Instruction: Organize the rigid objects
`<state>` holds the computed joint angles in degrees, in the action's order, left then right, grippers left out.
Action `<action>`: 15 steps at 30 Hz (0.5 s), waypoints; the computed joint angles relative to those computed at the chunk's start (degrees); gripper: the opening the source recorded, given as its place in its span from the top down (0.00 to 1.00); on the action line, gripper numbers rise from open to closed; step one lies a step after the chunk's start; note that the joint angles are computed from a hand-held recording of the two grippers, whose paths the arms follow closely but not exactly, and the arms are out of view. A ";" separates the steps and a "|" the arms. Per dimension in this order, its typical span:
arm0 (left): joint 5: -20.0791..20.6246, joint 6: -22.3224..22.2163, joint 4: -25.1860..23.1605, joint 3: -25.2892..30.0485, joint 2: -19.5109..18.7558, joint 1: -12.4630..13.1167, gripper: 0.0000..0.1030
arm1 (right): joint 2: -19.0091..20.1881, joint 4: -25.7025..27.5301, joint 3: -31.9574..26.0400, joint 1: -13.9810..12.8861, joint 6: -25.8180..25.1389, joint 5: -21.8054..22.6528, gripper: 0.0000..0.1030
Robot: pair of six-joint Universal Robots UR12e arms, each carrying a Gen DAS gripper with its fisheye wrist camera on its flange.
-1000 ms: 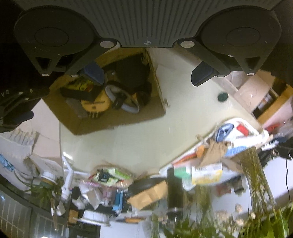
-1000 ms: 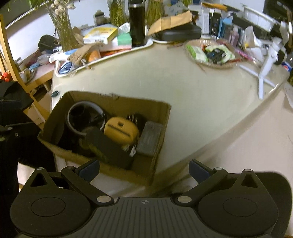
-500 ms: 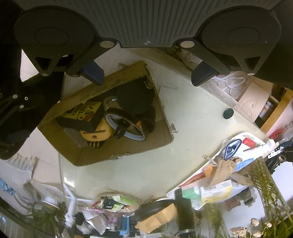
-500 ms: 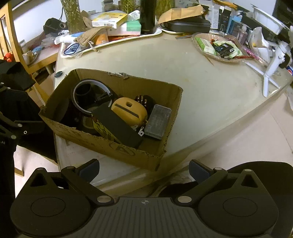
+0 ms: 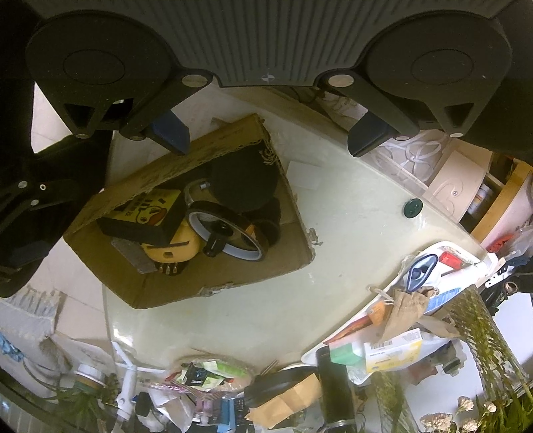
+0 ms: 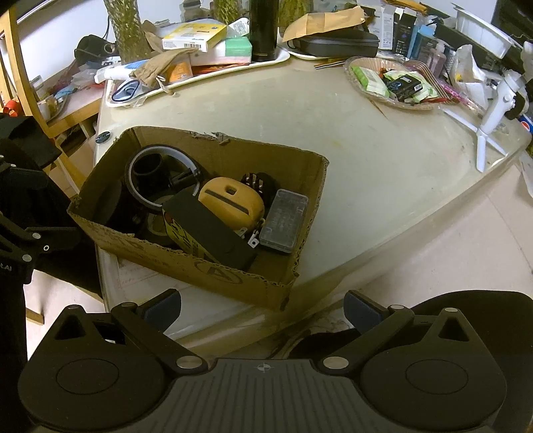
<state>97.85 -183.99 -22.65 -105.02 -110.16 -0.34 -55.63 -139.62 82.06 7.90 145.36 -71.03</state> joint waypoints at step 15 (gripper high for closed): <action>-0.74 -0.59 0.20 -0.11 0.08 0.20 0.00 | 0.12 0.12 -0.14 -0.03 0.55 -0.08 0.00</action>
